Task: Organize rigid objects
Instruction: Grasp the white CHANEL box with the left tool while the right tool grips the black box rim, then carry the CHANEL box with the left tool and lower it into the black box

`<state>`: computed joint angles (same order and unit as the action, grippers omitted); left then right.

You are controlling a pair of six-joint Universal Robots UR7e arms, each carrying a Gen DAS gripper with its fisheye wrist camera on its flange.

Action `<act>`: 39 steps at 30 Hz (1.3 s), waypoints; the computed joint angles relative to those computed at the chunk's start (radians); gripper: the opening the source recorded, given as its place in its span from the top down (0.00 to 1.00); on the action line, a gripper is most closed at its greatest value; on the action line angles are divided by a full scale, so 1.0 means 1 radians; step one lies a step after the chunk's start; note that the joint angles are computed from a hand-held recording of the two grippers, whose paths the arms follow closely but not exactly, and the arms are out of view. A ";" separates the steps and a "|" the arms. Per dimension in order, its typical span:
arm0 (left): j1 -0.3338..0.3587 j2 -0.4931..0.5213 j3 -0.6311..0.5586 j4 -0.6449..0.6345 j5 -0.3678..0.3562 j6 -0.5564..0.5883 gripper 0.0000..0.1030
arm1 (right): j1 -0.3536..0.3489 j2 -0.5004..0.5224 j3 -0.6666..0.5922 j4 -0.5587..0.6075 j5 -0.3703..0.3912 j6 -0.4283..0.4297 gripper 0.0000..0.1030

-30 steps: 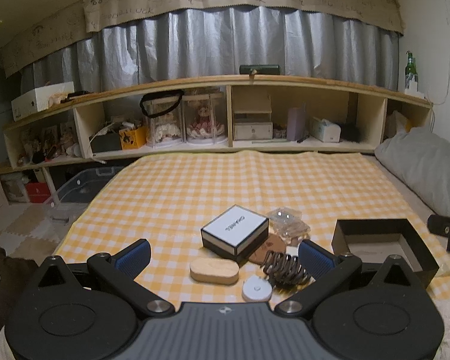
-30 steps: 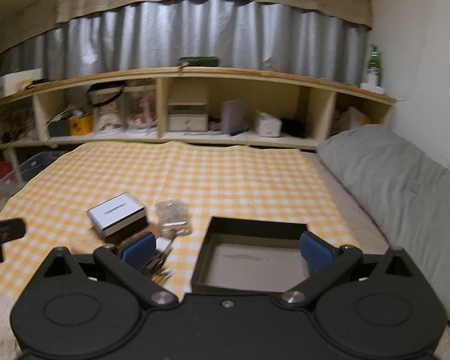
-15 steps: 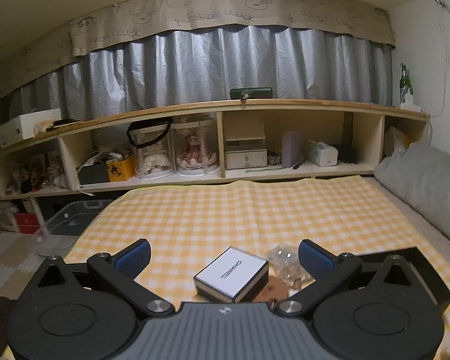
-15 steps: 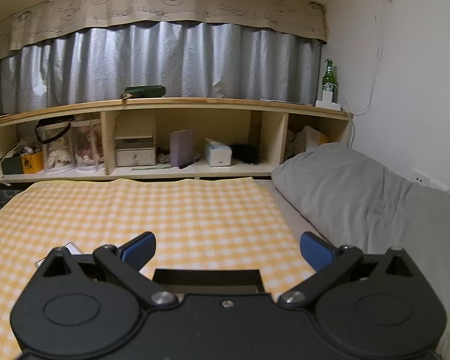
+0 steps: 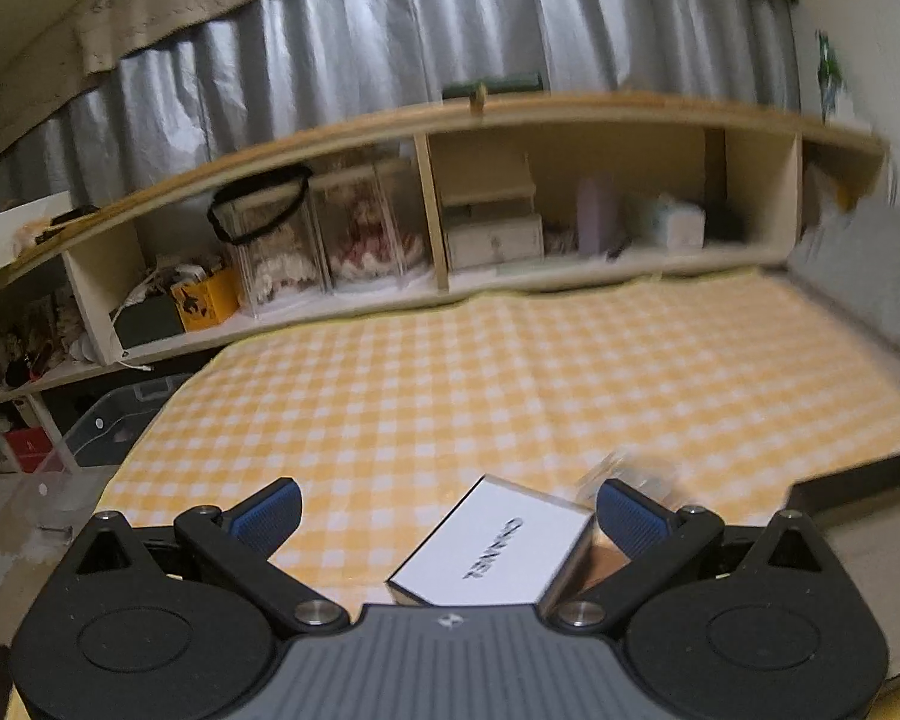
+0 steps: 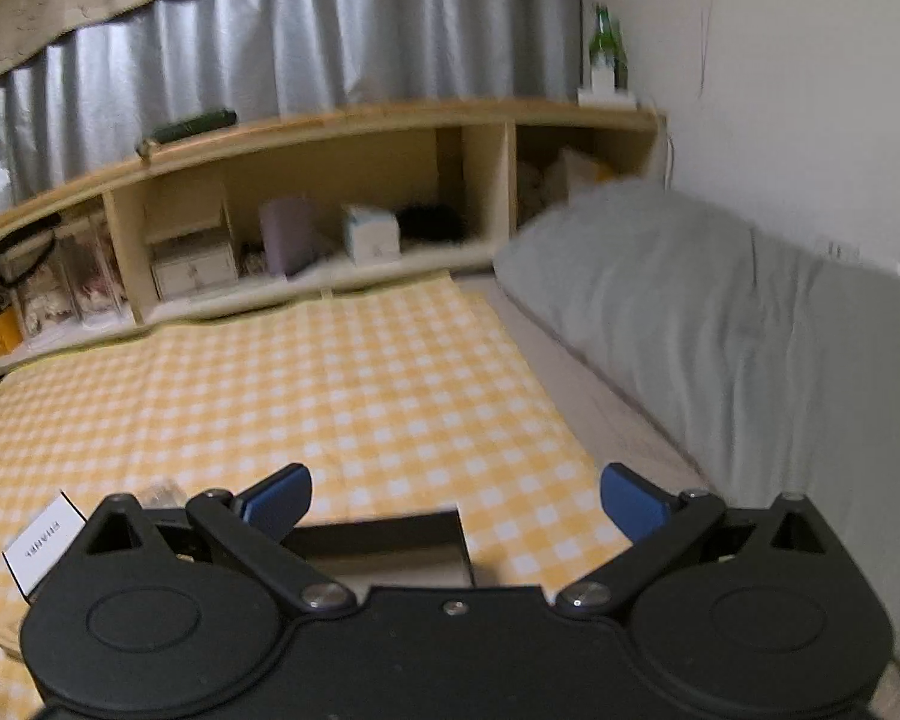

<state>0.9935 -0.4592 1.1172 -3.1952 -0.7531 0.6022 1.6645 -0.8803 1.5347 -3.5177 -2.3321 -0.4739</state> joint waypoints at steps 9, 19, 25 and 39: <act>0.116 -0.001 -0.111 0.295 -0.266 -0.031 0.00 | -0.055 -0.068 0.012 0.414 -0.009 0.287 0.20; 0.174 0.075 -0.287 0.544 -0.396 0.098 0.00 | -0.078 -0.080 -0.009 0.604 -0.006 0.377 0.67; 0.203 0.117 -0.393 0.648 -0.429 0.055 0.00 | -0.090 -0.079 -0.040 0.727 -0.012 0.420 0.72; 0.191 0.121 -0.478 0.959 -0.425 0.009 0.01 | -0.080 -0.074 -0.067 0.856 -0.041 0.423 0.97</act>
